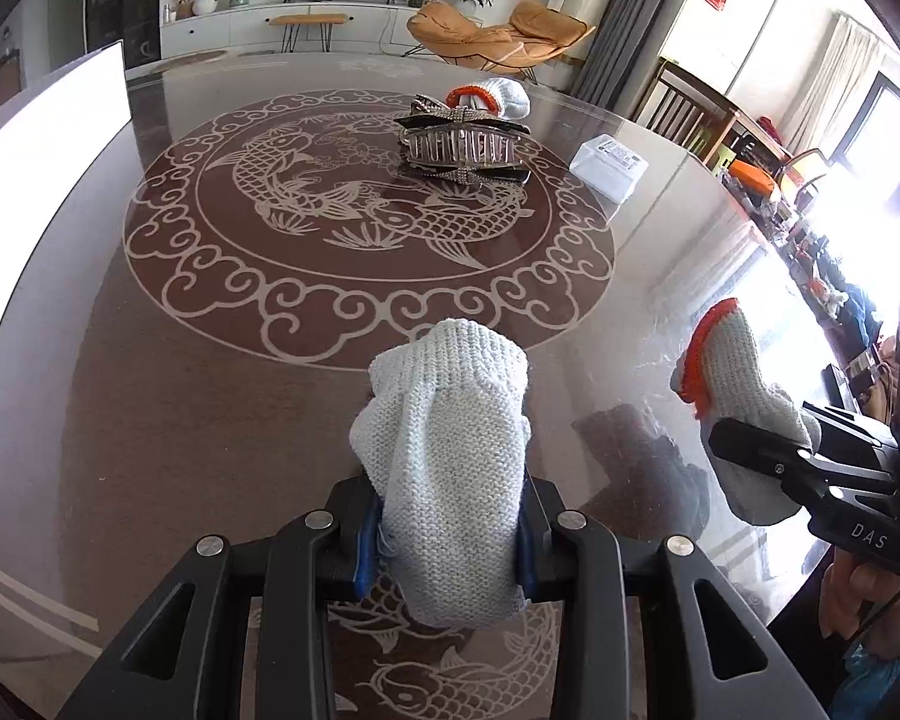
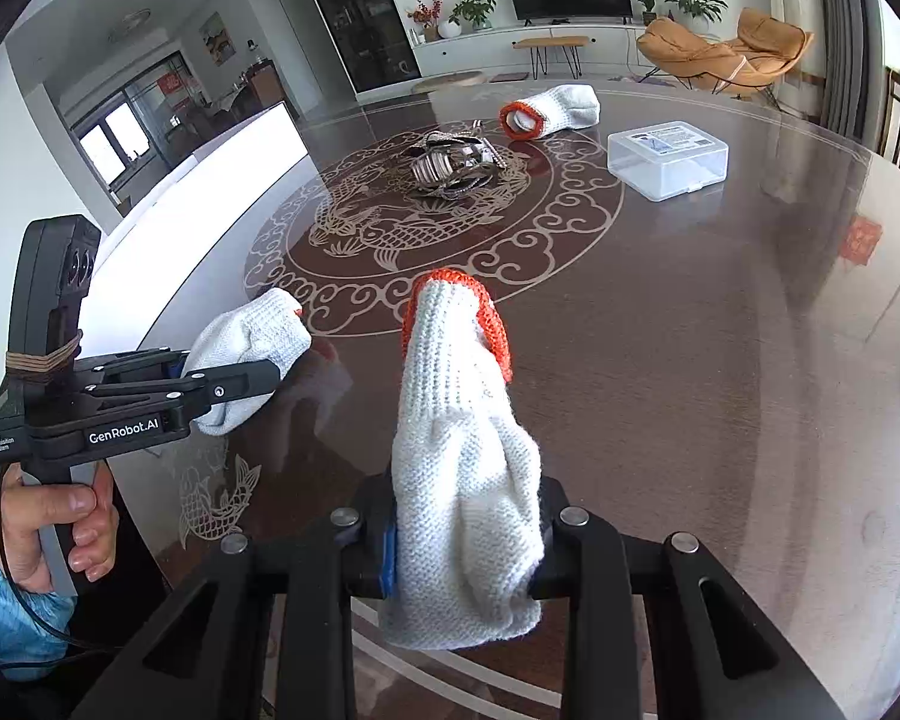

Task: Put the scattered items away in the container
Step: 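Carry both gloves over the cardboard container with both tools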

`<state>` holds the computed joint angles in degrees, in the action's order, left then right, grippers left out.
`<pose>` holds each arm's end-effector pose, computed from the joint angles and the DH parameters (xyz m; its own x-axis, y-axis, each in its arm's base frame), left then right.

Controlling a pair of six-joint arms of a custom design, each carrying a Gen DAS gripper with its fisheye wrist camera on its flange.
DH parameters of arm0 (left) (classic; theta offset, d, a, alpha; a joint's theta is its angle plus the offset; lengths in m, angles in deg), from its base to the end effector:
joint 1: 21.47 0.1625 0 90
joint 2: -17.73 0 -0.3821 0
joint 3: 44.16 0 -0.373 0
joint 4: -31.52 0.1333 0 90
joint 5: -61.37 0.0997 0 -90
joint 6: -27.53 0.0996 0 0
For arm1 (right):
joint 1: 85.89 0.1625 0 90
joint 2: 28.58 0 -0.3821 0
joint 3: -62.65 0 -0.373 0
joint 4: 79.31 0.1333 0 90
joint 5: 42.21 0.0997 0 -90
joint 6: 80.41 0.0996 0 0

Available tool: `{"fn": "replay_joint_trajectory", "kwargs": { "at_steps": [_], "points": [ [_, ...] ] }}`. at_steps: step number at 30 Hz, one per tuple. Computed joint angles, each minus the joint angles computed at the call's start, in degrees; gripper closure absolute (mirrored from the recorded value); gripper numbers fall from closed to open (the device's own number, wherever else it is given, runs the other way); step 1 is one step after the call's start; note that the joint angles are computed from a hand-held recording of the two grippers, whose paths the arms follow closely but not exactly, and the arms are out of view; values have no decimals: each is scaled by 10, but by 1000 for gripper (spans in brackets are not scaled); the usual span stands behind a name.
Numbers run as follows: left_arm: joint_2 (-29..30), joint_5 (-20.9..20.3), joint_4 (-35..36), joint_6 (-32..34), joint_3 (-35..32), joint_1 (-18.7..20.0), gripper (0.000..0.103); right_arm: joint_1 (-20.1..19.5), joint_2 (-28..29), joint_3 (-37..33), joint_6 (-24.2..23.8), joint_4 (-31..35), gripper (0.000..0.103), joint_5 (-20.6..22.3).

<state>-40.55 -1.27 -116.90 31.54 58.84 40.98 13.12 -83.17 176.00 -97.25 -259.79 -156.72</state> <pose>-0.1112 -0.6004 0.1627 -0.8043 0.3737 -0.4620 0.5068 0.8373 -0.2050 0.1766 -0.5261 0.1303 -0.8542 -0.1736 0.4901 -0.3977 0.8252 -0.4010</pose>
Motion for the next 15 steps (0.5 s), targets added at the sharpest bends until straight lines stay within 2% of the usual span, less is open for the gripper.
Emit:
{"fn": "replay_joint_trajectory", "kwargs": {
  "at_steps": [4, 8, 11, 15],
  "points": [
    [-66, 2, 7, -3, 35, 0, 69, 27, 12, -15, 15, 38, 74, 12],
    [-144, 16, 24, -3, 47, 11, 69, 66, 61, -76, 21, 97, 74, 34],
    [-193, 43, 40, 4, 31, 28, 69, 103, 118, -155, 13, 143, 74, 61],
    [-223, 110, 52, 28, -19, 62, 69, 157, 220, -315, -1, 212, 74, 103]
  ]
}}
